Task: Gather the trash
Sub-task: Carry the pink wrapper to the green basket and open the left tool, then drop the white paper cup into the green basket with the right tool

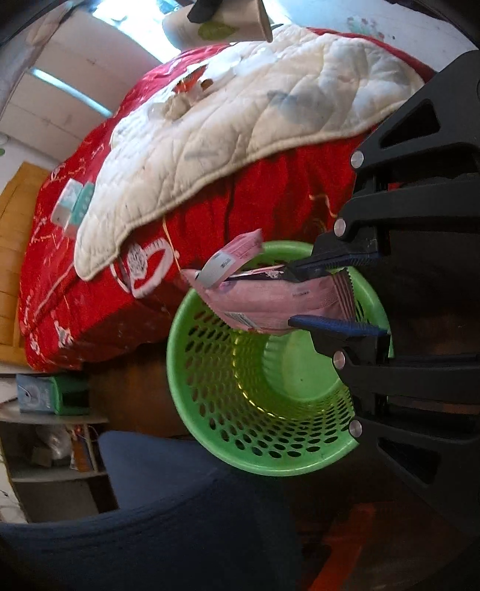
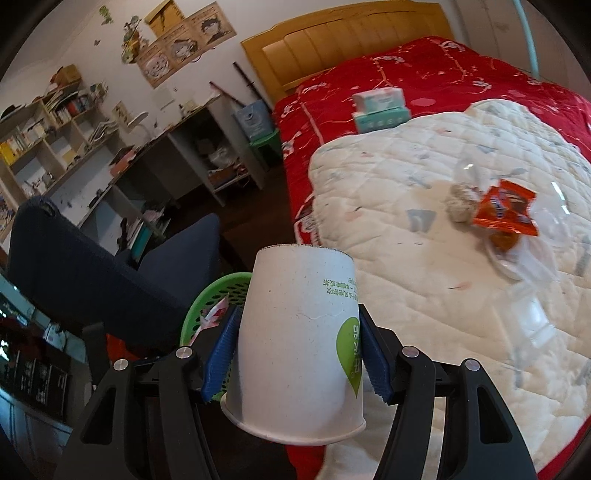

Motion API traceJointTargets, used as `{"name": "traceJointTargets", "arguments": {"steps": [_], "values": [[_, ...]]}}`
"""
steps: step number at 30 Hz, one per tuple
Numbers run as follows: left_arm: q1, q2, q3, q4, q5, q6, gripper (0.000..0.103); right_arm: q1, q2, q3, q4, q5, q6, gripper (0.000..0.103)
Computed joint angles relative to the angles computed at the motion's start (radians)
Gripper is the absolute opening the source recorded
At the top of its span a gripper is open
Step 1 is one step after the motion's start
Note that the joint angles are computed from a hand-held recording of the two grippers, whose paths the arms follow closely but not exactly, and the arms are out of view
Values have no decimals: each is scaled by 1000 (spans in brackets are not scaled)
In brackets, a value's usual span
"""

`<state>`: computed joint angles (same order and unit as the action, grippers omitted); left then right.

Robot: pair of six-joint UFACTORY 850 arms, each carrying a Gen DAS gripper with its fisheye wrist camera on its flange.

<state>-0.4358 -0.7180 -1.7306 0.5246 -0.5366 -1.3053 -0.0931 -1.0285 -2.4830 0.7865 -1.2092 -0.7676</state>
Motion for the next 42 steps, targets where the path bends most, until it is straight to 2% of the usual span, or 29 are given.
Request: {"name": "traceJointTargets", "arguments": {"steps": [2,9,20,30,33,37,42], "values": [[5,2,11,-3,2,-19,49,12,4,9,-3,-3,-5,60],[16,52,92,34,38,-110,53,49,11,36,-10,-9,-20,60],[7,181,252,263,16,-399,70,141,51,161,-49,39,-46,60],[8,240,344,359,21,-558,75,229,9,160,-112,34,6,61],[12,247,362,370,33,-591,75,245,13,181,-114,49,6,69],[13,245,365,379,40,-608,75,243,19,194,-100,49,-5,73],[7,225,335,379,43,-585,76,216,80,278,-81,96,-74,76]]}}
